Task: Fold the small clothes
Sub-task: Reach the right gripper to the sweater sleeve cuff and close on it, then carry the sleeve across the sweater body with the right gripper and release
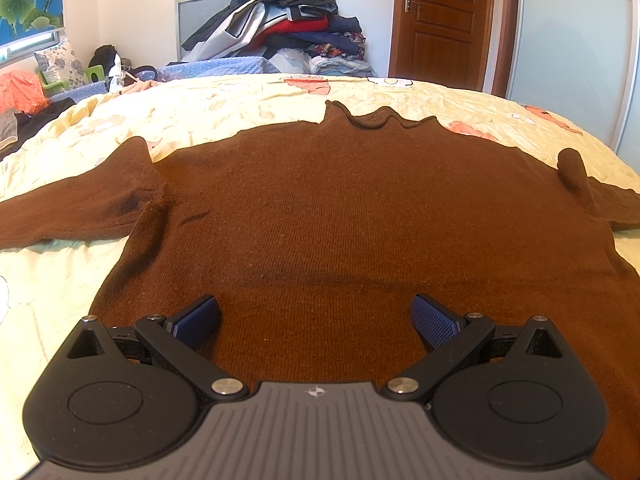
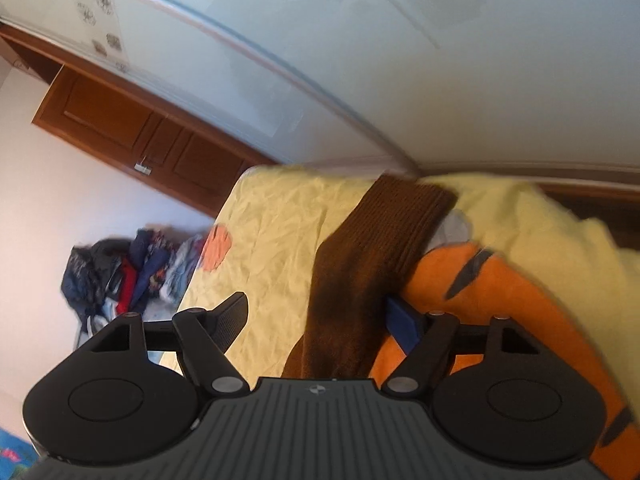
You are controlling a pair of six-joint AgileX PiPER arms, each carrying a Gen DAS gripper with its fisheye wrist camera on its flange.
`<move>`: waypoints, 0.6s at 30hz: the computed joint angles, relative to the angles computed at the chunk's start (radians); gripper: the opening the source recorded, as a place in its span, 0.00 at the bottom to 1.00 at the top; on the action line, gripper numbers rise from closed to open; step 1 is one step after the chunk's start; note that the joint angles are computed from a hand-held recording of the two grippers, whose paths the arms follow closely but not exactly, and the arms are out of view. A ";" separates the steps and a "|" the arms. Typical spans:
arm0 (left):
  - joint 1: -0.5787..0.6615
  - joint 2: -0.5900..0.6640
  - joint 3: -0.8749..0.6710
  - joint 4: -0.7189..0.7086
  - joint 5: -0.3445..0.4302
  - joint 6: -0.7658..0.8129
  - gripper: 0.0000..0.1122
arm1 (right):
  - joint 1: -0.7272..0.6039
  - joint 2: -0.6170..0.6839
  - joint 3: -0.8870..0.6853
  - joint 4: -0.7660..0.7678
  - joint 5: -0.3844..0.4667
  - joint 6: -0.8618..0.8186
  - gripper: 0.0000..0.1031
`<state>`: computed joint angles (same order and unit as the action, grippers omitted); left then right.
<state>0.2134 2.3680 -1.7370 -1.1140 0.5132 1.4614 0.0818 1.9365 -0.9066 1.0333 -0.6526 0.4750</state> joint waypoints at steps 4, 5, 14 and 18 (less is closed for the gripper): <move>-0.001 0.003 -0.010 0.008 0.004 -0.013 0.92 | -0.048 0.008 0.011 -0.051 0.007 0.093 0.74; -0.001 0.004 -0.011 0.008 0.005 -0.013 0.92 | -0.055 0.009 0.003 -0.044 0.018 0.078 0.74; -0.002 0.012 -0.025 0.014 0.015 -0.021 0.92 | -0.082 0.088 -0.174 0.116 0.122 -0.223 0.28; 0.005 0.019 -0.036 0.006 0.031 -0.022 0.92 | -0.006 0.107 -0.220 0.293 0.029 -0.417 0.14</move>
